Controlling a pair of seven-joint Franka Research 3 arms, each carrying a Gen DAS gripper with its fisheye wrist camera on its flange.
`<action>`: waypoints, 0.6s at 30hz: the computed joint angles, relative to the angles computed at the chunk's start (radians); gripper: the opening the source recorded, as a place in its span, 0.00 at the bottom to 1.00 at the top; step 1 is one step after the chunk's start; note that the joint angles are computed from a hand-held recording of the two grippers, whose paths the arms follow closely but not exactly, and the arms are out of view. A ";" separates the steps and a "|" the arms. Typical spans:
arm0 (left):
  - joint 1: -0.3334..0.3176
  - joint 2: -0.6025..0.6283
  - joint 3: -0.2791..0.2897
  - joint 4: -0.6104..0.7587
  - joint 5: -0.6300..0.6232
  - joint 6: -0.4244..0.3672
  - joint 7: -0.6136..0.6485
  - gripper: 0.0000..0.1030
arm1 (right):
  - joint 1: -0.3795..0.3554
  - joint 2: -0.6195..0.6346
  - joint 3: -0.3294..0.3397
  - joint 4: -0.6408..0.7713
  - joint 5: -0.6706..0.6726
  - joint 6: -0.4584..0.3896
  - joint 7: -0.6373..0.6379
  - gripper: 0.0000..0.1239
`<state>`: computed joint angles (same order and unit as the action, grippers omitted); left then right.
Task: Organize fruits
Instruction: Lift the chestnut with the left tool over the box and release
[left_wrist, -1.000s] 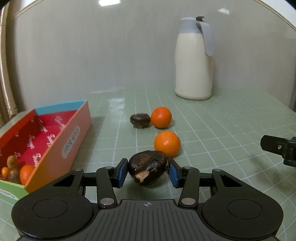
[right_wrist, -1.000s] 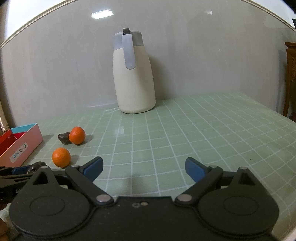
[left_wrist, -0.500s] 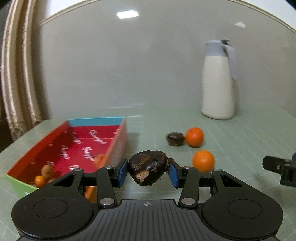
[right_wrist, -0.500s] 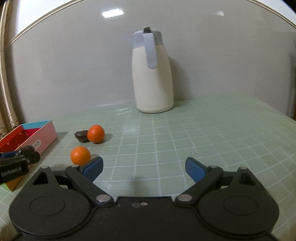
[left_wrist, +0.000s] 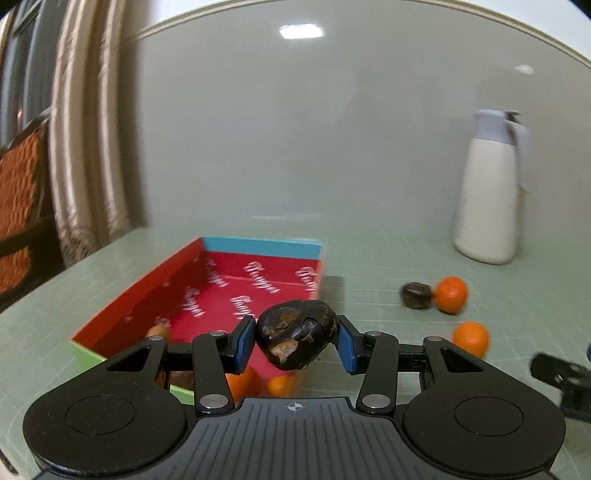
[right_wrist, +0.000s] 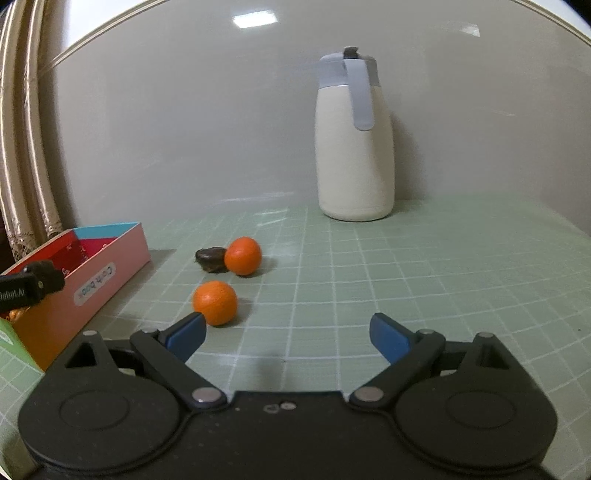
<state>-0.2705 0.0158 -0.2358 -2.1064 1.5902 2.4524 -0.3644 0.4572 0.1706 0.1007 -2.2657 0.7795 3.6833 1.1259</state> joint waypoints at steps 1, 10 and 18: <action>0.003 -0.001 0.003 -0.001 -0.013 -0.002 0.001 0.45 | 0.000 0.002 0.001 0.001 -0.001 -0.002 0.000 0.77; 0.038 0.012 0.030 0.005 -0.174 -0.010 0.064 0.45 | -0.003 0.007 0.001 0.007 -0.023 -0.011 0.018 0.77; 0.039 0.040 0.035 0.036 -0.220 -0.059 0.113 0.45 | -0.001 0.012 -0.001 0.012 -0.042 -0.019 0.029 0.77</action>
<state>-0.2317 0.0559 -0.2010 -2.0705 1.3700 2.3932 -0.2511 0.4565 0.1827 0.0998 -2.2540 0.7371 3.6645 1.1545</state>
